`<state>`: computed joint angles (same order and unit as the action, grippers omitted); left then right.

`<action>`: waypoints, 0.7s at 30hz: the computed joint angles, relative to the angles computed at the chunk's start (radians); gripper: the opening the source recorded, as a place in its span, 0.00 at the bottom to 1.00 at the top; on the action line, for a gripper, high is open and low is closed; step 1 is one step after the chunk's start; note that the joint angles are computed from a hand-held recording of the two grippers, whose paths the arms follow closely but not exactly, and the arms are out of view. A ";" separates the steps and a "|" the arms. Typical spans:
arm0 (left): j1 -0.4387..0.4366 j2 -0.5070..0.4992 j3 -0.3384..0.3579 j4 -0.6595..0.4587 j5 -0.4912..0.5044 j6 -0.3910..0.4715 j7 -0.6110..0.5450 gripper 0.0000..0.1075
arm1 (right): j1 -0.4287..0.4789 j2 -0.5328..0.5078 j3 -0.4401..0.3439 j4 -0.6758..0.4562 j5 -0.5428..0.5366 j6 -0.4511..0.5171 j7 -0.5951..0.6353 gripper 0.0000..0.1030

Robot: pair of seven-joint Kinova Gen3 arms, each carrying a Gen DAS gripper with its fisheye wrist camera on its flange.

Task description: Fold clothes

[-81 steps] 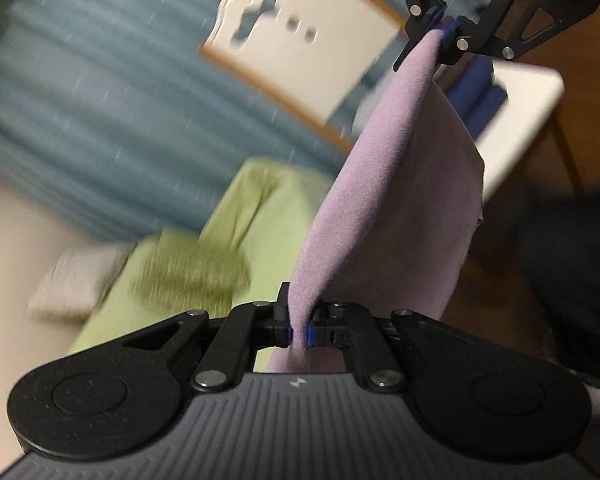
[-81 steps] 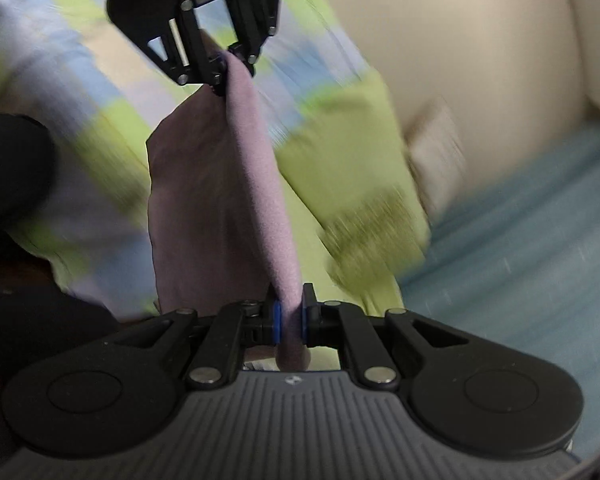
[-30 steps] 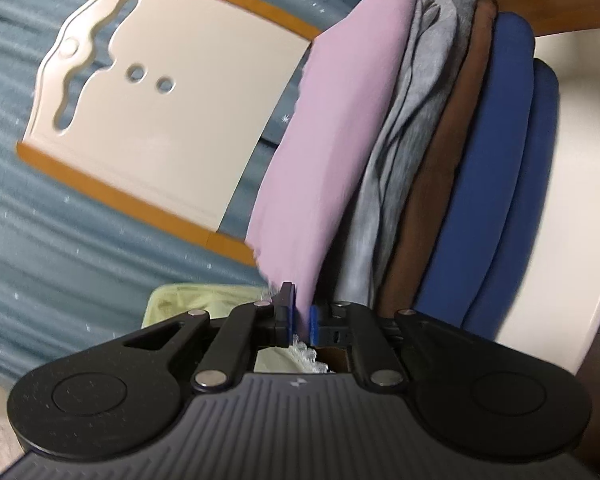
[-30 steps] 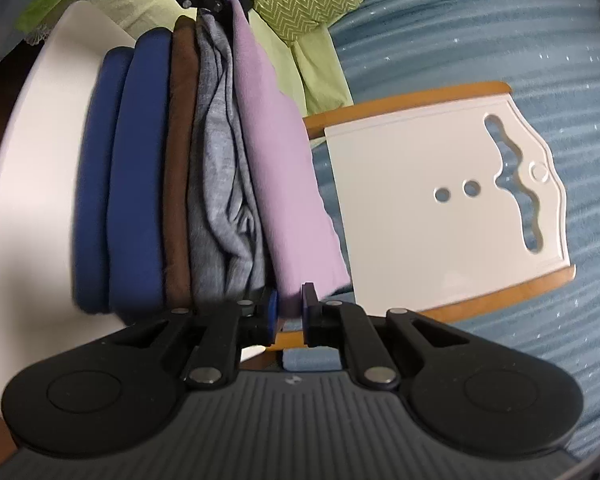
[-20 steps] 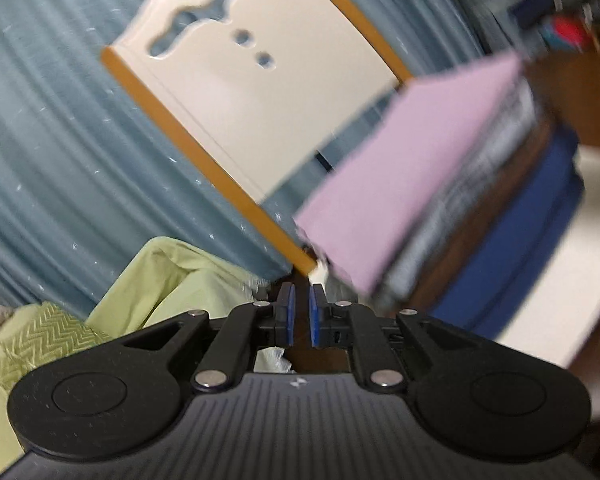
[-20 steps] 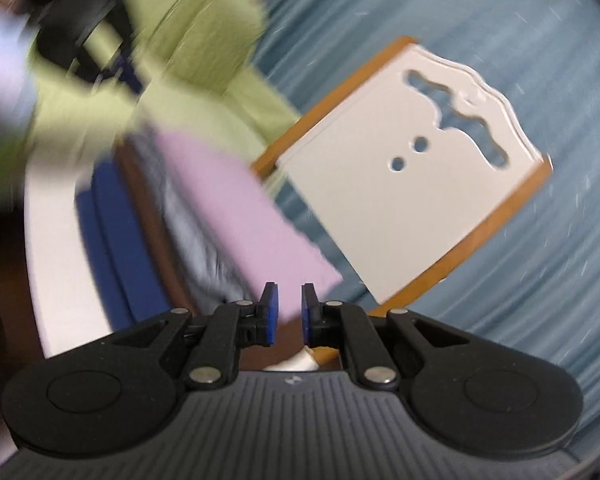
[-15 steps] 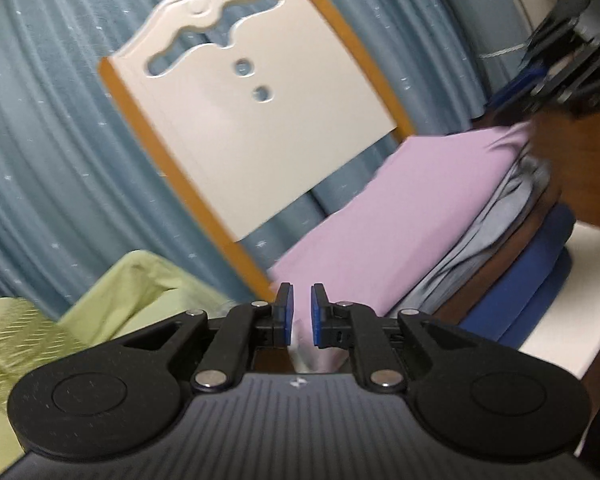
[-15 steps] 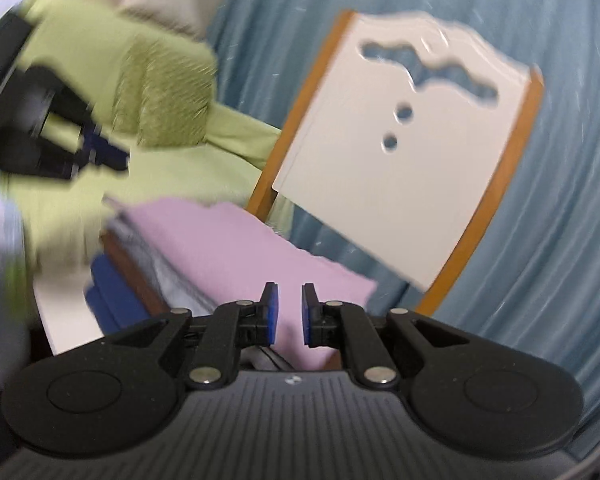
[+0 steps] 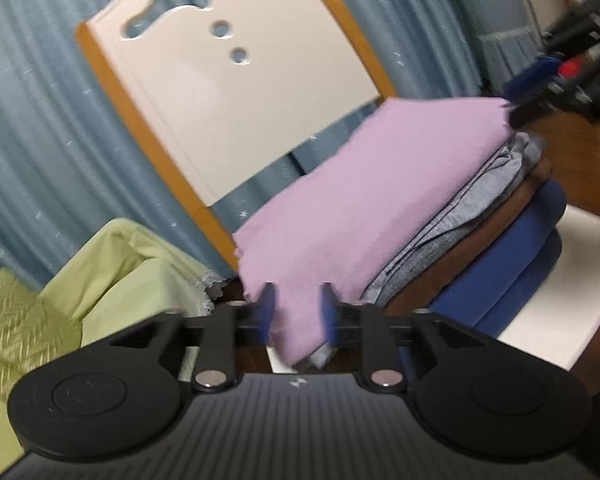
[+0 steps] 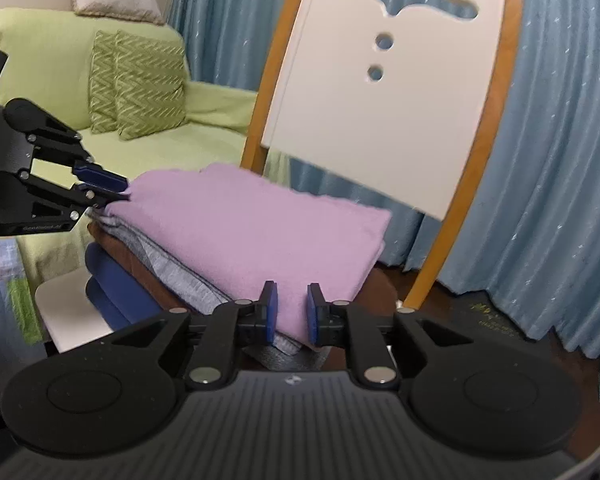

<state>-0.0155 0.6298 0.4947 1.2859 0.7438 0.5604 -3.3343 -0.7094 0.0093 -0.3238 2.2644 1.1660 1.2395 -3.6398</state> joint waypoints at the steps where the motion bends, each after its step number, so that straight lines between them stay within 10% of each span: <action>1: -0.024 -0.019 0.001 0.036 0.039 -0.001 0.020 0.71 | -0.023 -0.008 -0.023 0.008 -0.014 0.031 -0.038 0.36; 3: -0.046 -0.054 -0.023 0.085 0.068 0.024 0.097 0.92 | -0.062 -0.017 -0.062 0.027 -0.040 0.074 -0.119 0.37; 9: -0.078 -0.152 -0.130 0.216 0.079 0.144 0.284 0.95 | -0.254 0.071 -0.154 0.005 -0.177 0.222 -0.363 0.73; 14: -0.143 -0.235 -0.171 0.351 0.200 0.192 0.247 0.95 | -0.482 0.138 -0.056 -0.067 -0.297 0.312 -0.566 0.99; 21: -0.124 -0.306 -0.260 0.405 0.258 0.260 0.251 0.95 | -0.521 0.214 -0.110 -0.187 -0.369 0.439 -0.658 0.99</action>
<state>-0.1394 0.3236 0.2351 1.6906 1.0023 0.8200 -3.0836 -1.2307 0.2231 -0.4335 2.0770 0.7970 1.6783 -4.2976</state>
